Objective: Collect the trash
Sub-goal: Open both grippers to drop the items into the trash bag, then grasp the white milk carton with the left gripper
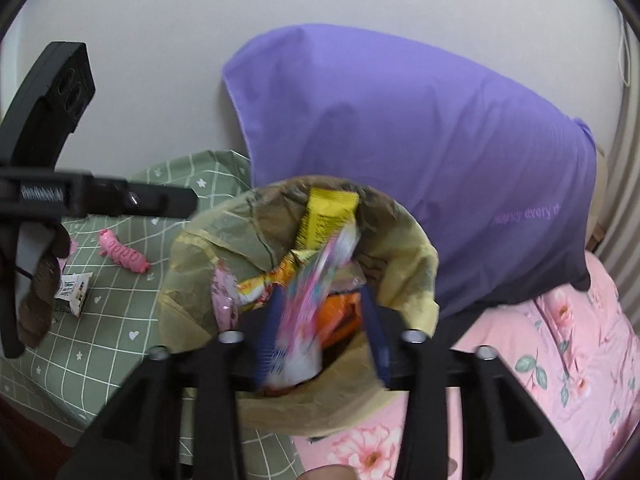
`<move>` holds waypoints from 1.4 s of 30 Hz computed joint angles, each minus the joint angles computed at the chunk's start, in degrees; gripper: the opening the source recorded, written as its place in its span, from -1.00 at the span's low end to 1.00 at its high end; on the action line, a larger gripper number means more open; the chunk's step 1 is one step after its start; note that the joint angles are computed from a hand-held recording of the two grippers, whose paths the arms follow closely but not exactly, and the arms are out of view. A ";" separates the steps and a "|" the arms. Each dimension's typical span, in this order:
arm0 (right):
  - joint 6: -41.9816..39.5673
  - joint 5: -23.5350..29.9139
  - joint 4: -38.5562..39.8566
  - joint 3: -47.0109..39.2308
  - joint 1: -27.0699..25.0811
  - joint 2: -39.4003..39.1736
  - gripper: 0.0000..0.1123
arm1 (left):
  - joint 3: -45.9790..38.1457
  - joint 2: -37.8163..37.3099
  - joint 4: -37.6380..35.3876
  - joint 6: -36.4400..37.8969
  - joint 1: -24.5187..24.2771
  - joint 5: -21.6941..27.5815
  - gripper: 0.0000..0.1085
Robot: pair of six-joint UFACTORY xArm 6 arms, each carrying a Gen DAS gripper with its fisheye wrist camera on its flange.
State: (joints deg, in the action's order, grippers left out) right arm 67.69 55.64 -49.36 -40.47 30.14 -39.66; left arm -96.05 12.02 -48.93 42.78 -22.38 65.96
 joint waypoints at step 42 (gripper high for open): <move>-19.51 -39.28 23.95 -9.91 6.59 31.86 -0.09 | 31.32 -15.76 9.76 4.29 29.40 -18.18 0.30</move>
State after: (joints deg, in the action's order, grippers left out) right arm 48.18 16.36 -25.41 -50.38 36.73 -7.80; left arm -64.73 -3.73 -39.17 47.08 7.03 47.78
